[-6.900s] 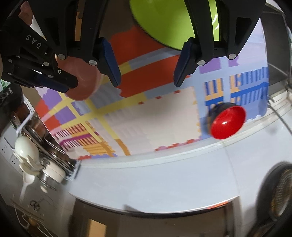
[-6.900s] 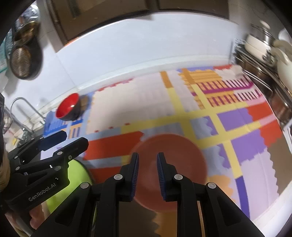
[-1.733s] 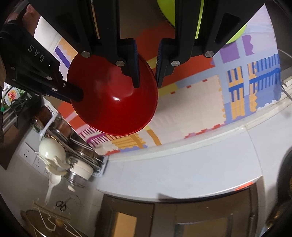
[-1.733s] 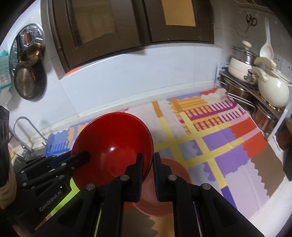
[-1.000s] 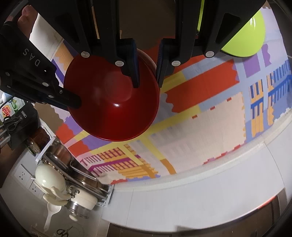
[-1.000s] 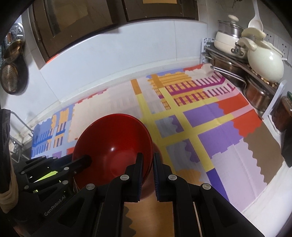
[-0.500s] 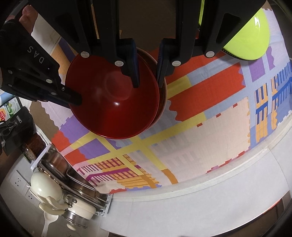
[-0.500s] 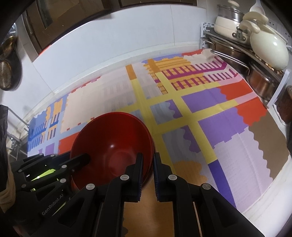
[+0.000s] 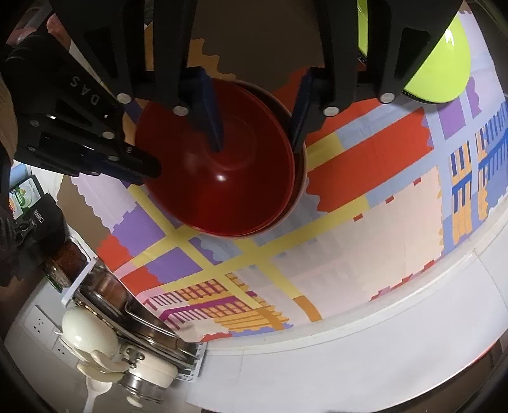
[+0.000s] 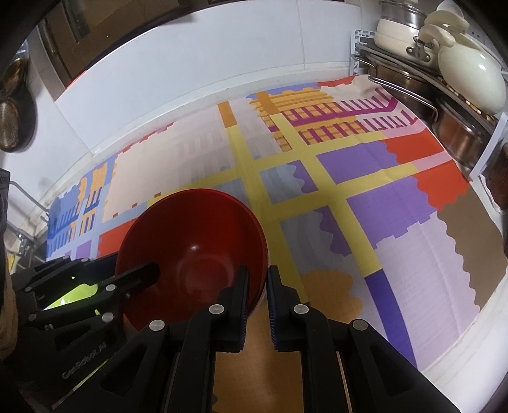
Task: Organize plates and bowls
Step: 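Lower the red bowl into the pink bowl and grip both bowls together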
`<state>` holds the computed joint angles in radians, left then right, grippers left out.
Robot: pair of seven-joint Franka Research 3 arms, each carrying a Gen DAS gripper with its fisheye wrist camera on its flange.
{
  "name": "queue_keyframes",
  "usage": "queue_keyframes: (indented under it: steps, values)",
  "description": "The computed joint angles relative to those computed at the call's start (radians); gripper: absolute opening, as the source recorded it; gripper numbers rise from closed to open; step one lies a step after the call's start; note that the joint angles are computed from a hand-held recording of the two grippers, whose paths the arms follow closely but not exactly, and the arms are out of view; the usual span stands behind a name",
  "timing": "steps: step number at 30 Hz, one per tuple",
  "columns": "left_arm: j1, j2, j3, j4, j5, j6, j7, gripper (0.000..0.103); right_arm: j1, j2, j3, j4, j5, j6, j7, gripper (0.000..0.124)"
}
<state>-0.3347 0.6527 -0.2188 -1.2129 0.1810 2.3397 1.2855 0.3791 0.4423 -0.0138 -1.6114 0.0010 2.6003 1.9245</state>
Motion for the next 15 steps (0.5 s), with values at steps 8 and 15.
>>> queue_keyframes:
  steps: [8, 15]
  values:
    - [-0.002, -0.033, 0.008, -0.033, 0.028, 0.039, -0.010, 0.053, 0.005, -0.014, -0.002, -0.019, -0.001, 0.022, -0.006, 0.023]
    - [0.007, -0.055, 0.004, -0.059, 0.022, 0.057, -0.014, 0.054, 0.013, -0.036, -0.008, -0.034, -0.020, 0.051, 0.012, 0.023]
